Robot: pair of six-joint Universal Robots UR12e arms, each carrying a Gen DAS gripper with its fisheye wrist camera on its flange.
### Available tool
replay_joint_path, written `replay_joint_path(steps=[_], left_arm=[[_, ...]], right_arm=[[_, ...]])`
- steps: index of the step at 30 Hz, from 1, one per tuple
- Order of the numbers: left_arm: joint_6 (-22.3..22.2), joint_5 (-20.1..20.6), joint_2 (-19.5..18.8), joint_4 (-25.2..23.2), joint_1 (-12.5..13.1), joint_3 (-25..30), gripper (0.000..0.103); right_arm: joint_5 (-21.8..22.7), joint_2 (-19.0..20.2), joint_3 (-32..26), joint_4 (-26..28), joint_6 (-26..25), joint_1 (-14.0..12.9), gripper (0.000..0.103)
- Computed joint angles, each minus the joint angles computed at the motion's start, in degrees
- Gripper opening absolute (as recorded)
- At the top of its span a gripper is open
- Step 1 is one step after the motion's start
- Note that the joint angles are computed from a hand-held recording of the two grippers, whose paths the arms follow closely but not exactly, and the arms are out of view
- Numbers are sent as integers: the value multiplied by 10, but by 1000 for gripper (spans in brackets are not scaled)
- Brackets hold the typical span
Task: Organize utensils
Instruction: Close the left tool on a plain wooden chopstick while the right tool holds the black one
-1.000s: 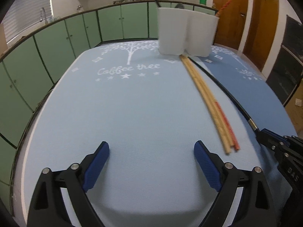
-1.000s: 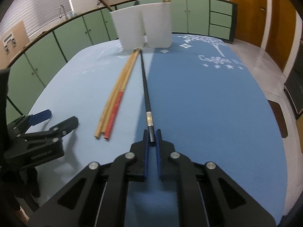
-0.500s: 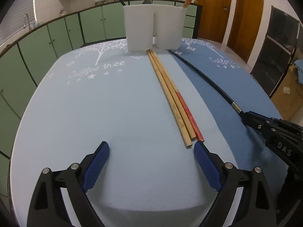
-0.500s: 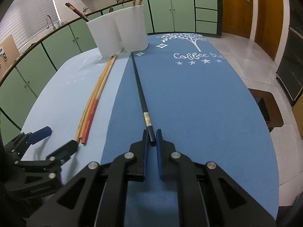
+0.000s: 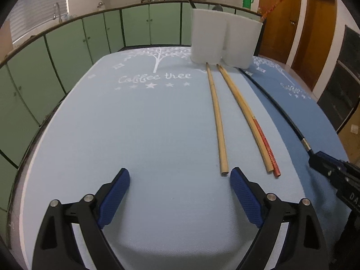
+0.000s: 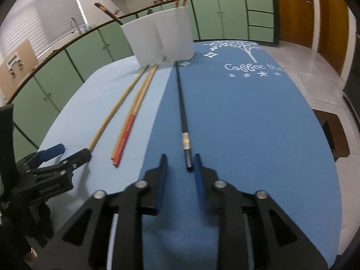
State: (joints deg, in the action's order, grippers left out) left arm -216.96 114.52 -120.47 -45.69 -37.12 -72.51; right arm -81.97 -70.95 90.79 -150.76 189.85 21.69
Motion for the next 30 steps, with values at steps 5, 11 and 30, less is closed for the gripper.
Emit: replay_joint_path(steps=[5, 11, 30], left_arm=[[15, -6, -1, 4, -1, 1, 89], [23, -7, -8, -10, -2, 13, 88], [54, -27, -25, 20, -4, 34, 26]], right_arm=[[-3, -9, 9, 3, -13, 0, 29], [-5, -6, 6, 4, -14, -1, 27], [-21, 9, -12, 11, -5, 0, 15]])
